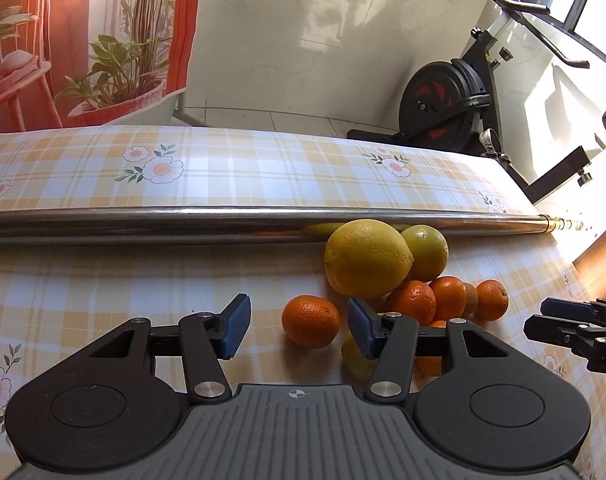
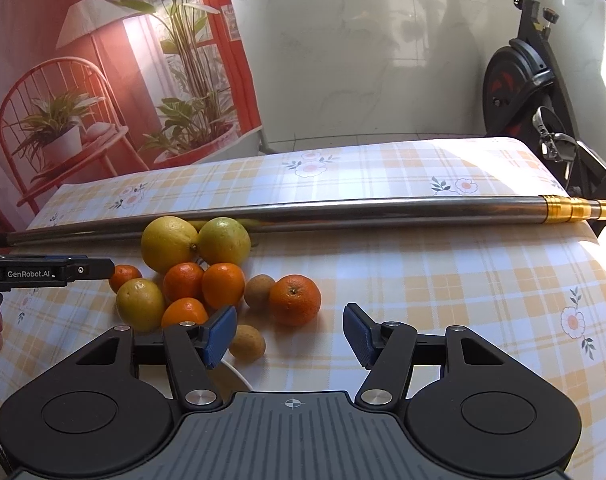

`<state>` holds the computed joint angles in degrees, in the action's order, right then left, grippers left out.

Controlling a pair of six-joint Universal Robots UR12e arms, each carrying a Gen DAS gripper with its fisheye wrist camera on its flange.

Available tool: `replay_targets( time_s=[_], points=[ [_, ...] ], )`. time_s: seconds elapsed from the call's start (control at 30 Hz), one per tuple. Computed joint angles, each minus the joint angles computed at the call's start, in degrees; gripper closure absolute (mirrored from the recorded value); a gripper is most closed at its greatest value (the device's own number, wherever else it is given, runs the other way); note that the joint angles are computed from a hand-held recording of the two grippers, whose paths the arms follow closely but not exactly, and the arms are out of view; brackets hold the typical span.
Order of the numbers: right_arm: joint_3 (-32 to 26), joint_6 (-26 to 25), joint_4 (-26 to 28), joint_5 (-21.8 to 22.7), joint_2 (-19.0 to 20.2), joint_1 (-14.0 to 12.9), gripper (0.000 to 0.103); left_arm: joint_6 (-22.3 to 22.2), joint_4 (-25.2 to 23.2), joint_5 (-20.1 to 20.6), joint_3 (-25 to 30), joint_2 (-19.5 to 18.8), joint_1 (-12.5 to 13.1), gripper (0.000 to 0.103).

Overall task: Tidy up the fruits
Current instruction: 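Grasp an orange tangerine with the left gripper while the right gripper grasps a brown kiwi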

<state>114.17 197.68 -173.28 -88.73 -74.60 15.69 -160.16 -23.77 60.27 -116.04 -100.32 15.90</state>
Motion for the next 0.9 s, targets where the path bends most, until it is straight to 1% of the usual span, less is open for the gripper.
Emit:
replay_targets(
  time_s=[0.07,0.13,0.3,0.4,0.43,0.5,0.53,0.63,0.8,0.9],
  points=[
    [-0.1,0.1,0.3,0.3,0.2,-0.1,0.046,-0.3,-1.2,-0.1,0.4,-0.4,-0.1,0.056],
    [-0.2,0.2,0.6,1.0,0.4,-0.3,0.047,0.0,-3.2,-2.3,0.8,-0.8,0.2,0.068],
    [-0.4,-0.7,1.1,1.8,0.8,-0.4,0.050,-0.3,-1.5,-2.8,-0.1,-0.7,0.5,0.068],
    [-0.6,-0.7,1.4,3.4,1.2,-0.7,0.054,-0.8,1.7,-0.2,-1.1,-0.1,0.3,0.068],
    [-0.6,-0.3,1.2,4.5,1.3,-1.0,0.054,-0.7,2.4,-0.2,-1.4,0.2,0.4,0.068],
    [-0.6,0.7,1.0,6.3,1.6,-1.4,0.055,-0.9,3.2,-0.8,-2.0,0.8,0.8,0.068],
    [-0.8,0.9,1.1,7.1,1.8,-1.5,0.057,-1.2,3.4,-1.2,-2.3,1.2,1.1,0.068],
    [-1.5,0.2,2.3,7.9,2.3,-1.4,0.062,-1.8,4.5,-2.1,-3.4,2.1,1.5,0.068],
    [-2.5,0.7,3.5,9.7,3.2,-1.3,0.065,-1.8,5.1,-3.5,-5.0,3.7,2.0,0.068],
    [-2.9,0.8,4.2,9.8,3.6,-1.0,0.071,-1.7,5.0,-3.9,-5.7,4.4,2.2,0.068]
  ],
)
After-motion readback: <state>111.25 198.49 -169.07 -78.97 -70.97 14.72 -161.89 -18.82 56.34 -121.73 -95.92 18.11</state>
